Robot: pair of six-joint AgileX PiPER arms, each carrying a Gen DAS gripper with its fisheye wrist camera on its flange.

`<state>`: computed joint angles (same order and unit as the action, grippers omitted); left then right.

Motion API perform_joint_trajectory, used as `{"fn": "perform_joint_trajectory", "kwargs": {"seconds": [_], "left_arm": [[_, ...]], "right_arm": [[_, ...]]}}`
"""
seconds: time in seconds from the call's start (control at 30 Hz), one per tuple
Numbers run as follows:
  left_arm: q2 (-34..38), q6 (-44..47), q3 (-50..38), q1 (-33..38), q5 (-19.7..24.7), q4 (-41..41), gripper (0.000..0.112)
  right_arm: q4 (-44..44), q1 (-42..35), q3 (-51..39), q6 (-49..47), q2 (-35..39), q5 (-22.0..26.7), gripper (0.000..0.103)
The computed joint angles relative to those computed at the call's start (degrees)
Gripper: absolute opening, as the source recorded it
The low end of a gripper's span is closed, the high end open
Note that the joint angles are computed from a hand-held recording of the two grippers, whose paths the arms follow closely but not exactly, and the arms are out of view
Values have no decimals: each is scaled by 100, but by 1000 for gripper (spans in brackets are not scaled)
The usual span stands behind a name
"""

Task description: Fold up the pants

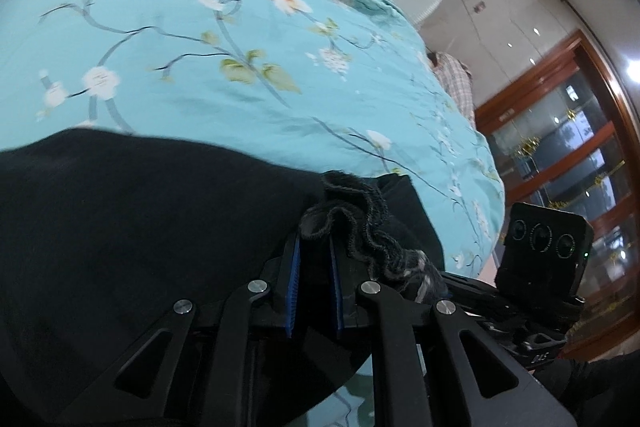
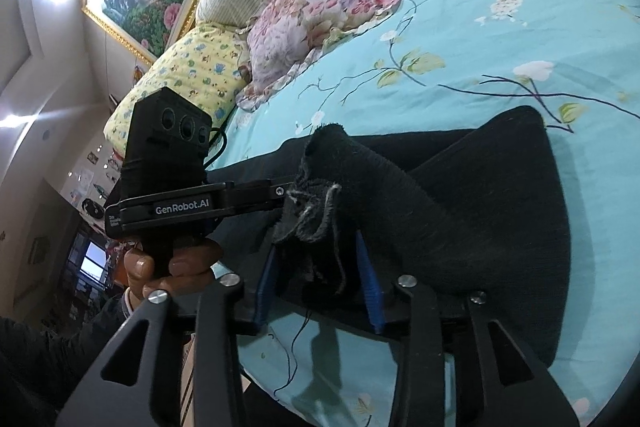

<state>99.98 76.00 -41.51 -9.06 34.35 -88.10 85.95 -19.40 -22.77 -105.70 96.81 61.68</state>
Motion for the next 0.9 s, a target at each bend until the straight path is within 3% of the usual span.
{"fn": "perform_joint_trajectory", "kwargs": {"seconds": [0.27, 0.67, 0.9], "left_arm": [[-566, 387, 804, 464, -111, -545, 16], [-1824, 608, 2021, 1321, -201, -1037, 26], [-2562, 281, 2519, 2172, 10, -691, 26]], "right_arm": [[82, 415, 92, 11, -277, -186, 56], [-34, 828, -19, 380, -542, -202, 58], [-9, 1319, -137, 547, -758, -314, 58]]}}
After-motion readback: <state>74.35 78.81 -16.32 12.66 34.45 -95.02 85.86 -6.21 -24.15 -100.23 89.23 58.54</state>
